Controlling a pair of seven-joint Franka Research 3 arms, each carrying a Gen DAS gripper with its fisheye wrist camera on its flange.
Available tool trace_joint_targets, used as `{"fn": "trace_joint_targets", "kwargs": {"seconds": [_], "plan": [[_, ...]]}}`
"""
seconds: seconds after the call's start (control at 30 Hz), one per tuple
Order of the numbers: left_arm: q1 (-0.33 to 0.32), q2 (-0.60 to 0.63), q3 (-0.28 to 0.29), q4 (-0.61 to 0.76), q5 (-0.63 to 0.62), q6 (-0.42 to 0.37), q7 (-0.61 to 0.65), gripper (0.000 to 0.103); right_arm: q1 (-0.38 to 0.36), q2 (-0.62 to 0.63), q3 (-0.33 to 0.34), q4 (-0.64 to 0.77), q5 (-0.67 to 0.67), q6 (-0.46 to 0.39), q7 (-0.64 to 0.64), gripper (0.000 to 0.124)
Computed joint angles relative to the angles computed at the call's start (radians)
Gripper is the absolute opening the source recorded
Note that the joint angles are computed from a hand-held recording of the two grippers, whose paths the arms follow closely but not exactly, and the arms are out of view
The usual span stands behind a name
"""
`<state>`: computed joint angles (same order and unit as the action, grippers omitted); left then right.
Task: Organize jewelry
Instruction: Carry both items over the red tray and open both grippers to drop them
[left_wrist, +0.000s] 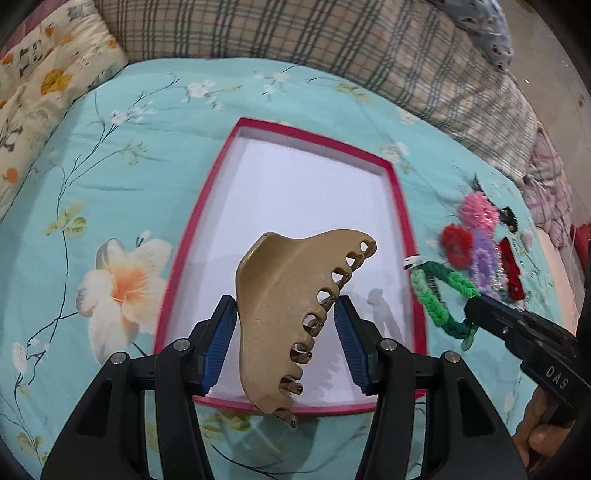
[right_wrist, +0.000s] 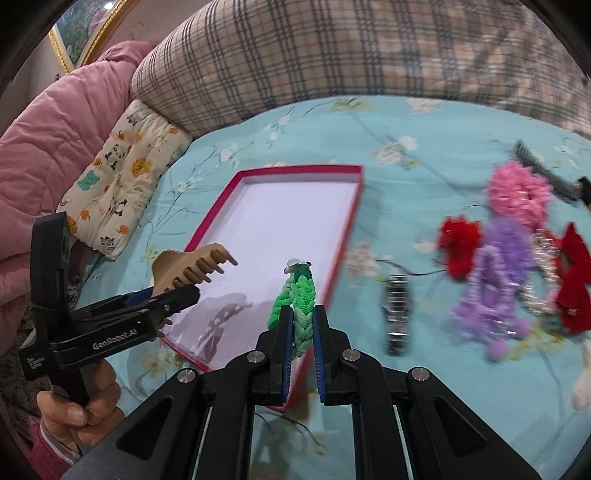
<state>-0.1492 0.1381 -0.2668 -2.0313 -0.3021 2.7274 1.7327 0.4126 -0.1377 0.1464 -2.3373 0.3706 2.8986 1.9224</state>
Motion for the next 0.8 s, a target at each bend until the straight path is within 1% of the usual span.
{"fn": "trace_joint_targets", "kwargs": {"seconds": [0.1,0.2,0.33,0.53,0.7,0.8], "plan": [[0.001,0.022,0.005,0.013,0.02,-0.007,-0.014,0.054,0.021,0.058,-0.004,0.051,0.047,-0.002,-0.045,0.01],[-0.002,0.049,0.012,0.031,0.07,-0.016,-0.055,0.054,0.027,0.112,0.002,0.095,0.057,-0.013,-0.064,0.01],[0.008,0.078,0.011,0.053,0.107,-0.036,-0.087,0.054,0.03,0.158,0.005,0.129,0.096,-0.039,-0.099,0.01],[0.009,0.094,0.011,0.064,0.172,-0.039,-0.116,0.054,0.03,0.183,0.015,0.143,0.168,-0.059,-0.171,0.01],[0.016,0.097,0.004,0.064,0.183,-0.04,-0.124,0.054,0.031,0.191,0.015,0.145,0.177,-0.082,-0.186,0.012],[0.007,0.098,0.011,0.066,0.216,-0.041,-0.148,0.054,0.031,0.192,0.017,0.141,0.191,-0.08,-0.196,0.013]]}}
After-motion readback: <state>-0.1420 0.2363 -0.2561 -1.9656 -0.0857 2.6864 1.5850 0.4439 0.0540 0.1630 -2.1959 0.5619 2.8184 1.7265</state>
